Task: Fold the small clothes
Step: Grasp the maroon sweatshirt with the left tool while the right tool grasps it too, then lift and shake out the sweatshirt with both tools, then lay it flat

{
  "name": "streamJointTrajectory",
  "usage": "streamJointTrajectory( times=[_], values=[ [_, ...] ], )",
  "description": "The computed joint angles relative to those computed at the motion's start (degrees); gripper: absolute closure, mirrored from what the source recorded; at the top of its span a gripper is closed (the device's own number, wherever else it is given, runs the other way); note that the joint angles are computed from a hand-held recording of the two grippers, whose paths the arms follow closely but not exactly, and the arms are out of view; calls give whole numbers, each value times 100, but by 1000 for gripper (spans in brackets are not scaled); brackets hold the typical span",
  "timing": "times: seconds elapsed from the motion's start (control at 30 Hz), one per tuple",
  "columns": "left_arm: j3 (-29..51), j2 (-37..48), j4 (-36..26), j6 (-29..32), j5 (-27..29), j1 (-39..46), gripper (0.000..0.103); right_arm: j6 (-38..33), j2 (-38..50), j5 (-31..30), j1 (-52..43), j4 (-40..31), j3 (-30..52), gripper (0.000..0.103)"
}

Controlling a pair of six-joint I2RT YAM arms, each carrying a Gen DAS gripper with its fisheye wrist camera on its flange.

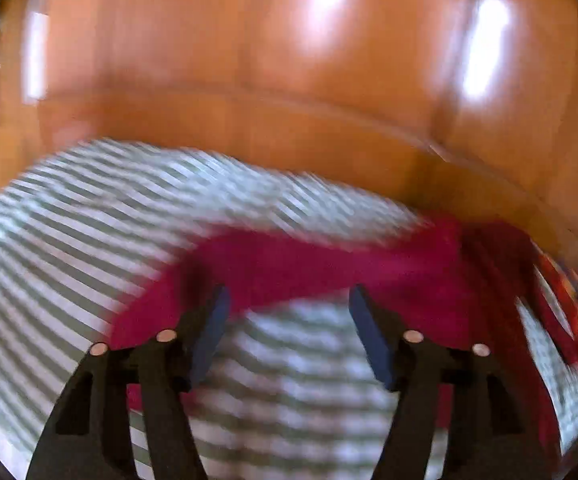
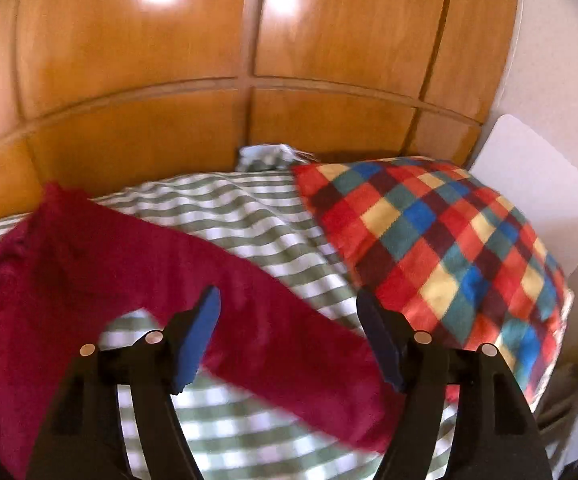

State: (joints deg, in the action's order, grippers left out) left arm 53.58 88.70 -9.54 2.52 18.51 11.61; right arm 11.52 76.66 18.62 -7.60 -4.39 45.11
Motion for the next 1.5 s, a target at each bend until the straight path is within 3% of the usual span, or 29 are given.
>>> streamJointTrajectory(
  times=[0.07, 0.13, 0.23, 0.33, 0.37, 0.4, 0.47, 0.5, 0.57, 0.63, 0.73, 0.83, 1.0, 1.13, 1.17, 1.2, 1.27, 1.33, 1.4, 1.43, 1.47, 1.5],
  values=[
    [-252, 165, -47, 171, 153, -373, 49, 149, -401, -943, -89, -162, -374, 33],
    [-397, 397, 4, 146, 307, -716, 49, 241, -831, -2297, -253, -421, -811, 33],
    [-360, 925, 29, -176, 715, -1134, 42, 340, -1377, -4279, -271, -833, -1685, 33],
    [-618, 1009, 692, -770, 708, -1385, 36, 745, -1725, -5149, 128, -685, -2576, 33],
    [-599, 1038, 738, -921, 850, -1439, 38, 950, -1765, -5320, 300, -534, -2789, 34],
    [-543, 1081, 720, -1036, 1033, -1450, 51, 1175, -1843, -5442, 473, -319, -3008, 36],
    [-492, 1107, 700, -1199, 1264, -1535, 74, 1681, -1965, -5439, 963, 247, -3362, 56],
    [-512, 972, 629, -1192, 1105, -1637, 84, 1793, -1979, -5296, 1134, 370, -3394, 63],
    [-395, 807, 365, -930, 974, -1681, 90, 1926, -2139, -4774, 1506, 303, -3277, 89],
    [-149, 524, -162, -745, 1273, -1478, 92, 1850, -2578, -4341, 1706, -245, -3008, 96],
    [276, 103, -892, -252, 1623, -983, 93, 1360, -3657, -3877, 1716, -1500, -2412, 97],
    [1281, 18, -2497, 494, 2347, -192, 93, 955, -4353, -3545, 1771, -2437, -1862, 97],
    [2314, 263, -4187, 1754, 1941, 461, 93, 0, -4506, -3091, 1839, -3443, -1724, 97],
    [1659, 285, -3725, 2019, 954, 685, 89, -350, -3987, -2037, 2638, -3782, -2108, 100],
    [1478, 289, -3526, 1985, 729, 709, 81, -398, -3984, -1808, 2759, -3843, -2315, 100],
    [1210, 266, -3267, 1902, 517, 737, 66, -427, -3898, -1682, 2823, -3860, -2378, 100],
    [727, 204, -2908, 1870, 435, 837, 61, -633, -3816, -1861, 2631, -4007, -2392, 100],
    [423, 205, -2706, 1886, 477, 897, 56, -869, -3918, -2200, 2208, -4101, -2398, 92],
    [118, 251, -2564, 1829, 542, 946, 51, -1229, -3871, -2662, 1422, -3945, -2263, 64],
    [0, 273, -2494, 1785, 575, 955, 51, -1219, -3892, -2871, 1206, -3878, -2188, 33],
    [-135, 281, -2439, 1794, 701, 1002, 51, -1170, -3861, -3113, 890, -3622, -2142, 21],
    [-232, 267, -2367, 1787, 766, 1024, 51, -1073, -3737, -3171, 758, -3288, -2135, 21]
  ],
)
